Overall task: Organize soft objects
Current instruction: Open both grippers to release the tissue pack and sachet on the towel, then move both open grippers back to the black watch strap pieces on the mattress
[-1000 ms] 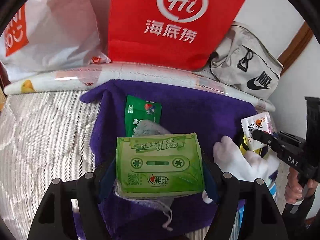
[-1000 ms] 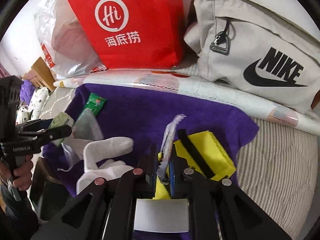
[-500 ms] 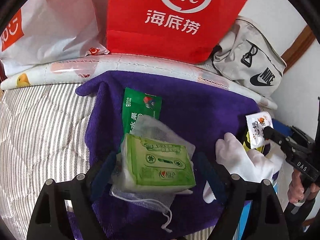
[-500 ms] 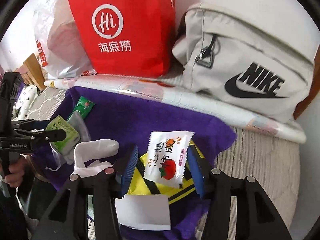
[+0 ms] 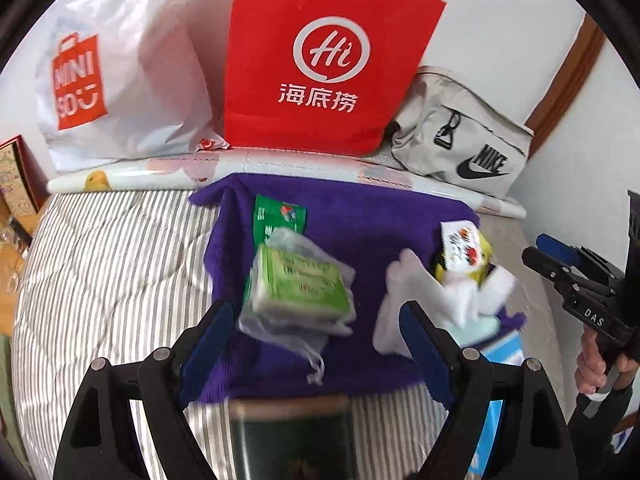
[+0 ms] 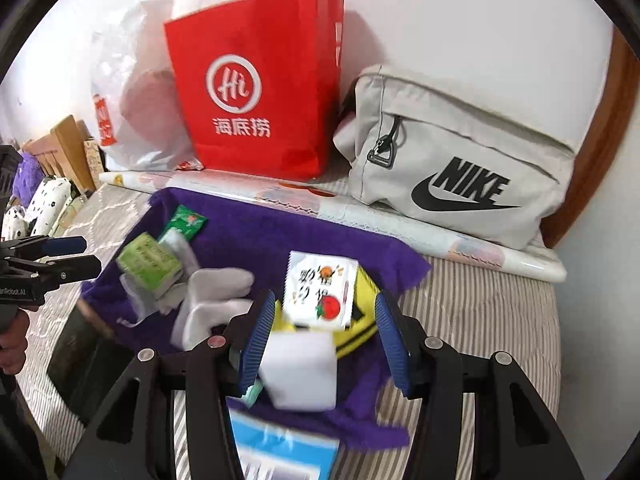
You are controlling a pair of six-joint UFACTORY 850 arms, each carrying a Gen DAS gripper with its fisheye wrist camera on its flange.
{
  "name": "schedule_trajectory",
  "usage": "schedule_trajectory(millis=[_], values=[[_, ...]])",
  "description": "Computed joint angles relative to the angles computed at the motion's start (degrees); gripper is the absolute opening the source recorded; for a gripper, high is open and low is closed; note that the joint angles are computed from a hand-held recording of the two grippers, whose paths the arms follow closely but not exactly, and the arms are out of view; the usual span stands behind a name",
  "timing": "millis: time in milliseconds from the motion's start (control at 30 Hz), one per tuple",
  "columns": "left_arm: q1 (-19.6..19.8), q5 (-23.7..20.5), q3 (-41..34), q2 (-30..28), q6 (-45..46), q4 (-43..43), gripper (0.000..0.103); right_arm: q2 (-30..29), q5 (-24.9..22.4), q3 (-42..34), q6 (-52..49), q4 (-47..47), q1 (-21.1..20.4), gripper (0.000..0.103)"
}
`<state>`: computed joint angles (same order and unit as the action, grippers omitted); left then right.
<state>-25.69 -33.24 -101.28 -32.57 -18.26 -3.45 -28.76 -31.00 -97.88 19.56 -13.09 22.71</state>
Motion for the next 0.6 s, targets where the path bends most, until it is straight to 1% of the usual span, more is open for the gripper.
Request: schedule_trajectory(millis=[67, 167, 233, 267, 333, 367, 400, 433, 533, 600], values=[[-0.5, 0.8, 2.8, 2.4, -1.6, 1.3, 0.085, 3.8, 1.8, 4.5, 1.7, -1.4, 0.7, 0.052], [-1.3, 1.2, 7.8, 6.6, -4.8, 4.8, 0.085, 8.8, 4.4, 10.9, 3.5, -1.1, 1.5, 0.052], [-1.7, 1.8, 11.6, 9.5, -6.2, 5.6, 0.085, 12.3, 5.8, 15.5, 2.8, 0.7, 2.4, 0.052], [-1.8, 2.1, 13.5, 10.9, -5.8, 4.7, 0.084, 14.1, 6.3, 17.9, 3.0, 0.9, 3.1, 0.052], [-1.5, 2.5, 17.2, 13.7, -1.8, -1.5, 0.084, 17.0, 7.6, 21.9, 2.9, 1.4, 4.3, 0.052], [-1.5, 3.4, 19.4, 15.1, -0.9, -3.6, 0.084, 18.1, 7.9, 23.5, 1.7, 2.5, 4.9, 0.052], [-1.7, 4.2, 20.9, 16.2, -1.3, -3.8, 0.085, 19.4, 8.6, 25.4, 1.0, 3.2, 5.6, 0.052], [-2.3, 5.1, 23.1, 17.7, -3.0, -2.4, 0.085, 20.6, 9.3, 27.2, 0.7, 4.1, 6.3, 0.052], [-3.6, 5.6, 27.1, 20.2, -7.1, 1.1, 0.085, 22.9, 10.6, 31.3, -2.8, 8.8, 8.3, 0.052], [-4.3, 6.3, 29.9, 21.9, -8.8, 1.8, 0.085, 23.8, 11.3, 33.5, -2.3, 9.3, 9.7, 0.052]])
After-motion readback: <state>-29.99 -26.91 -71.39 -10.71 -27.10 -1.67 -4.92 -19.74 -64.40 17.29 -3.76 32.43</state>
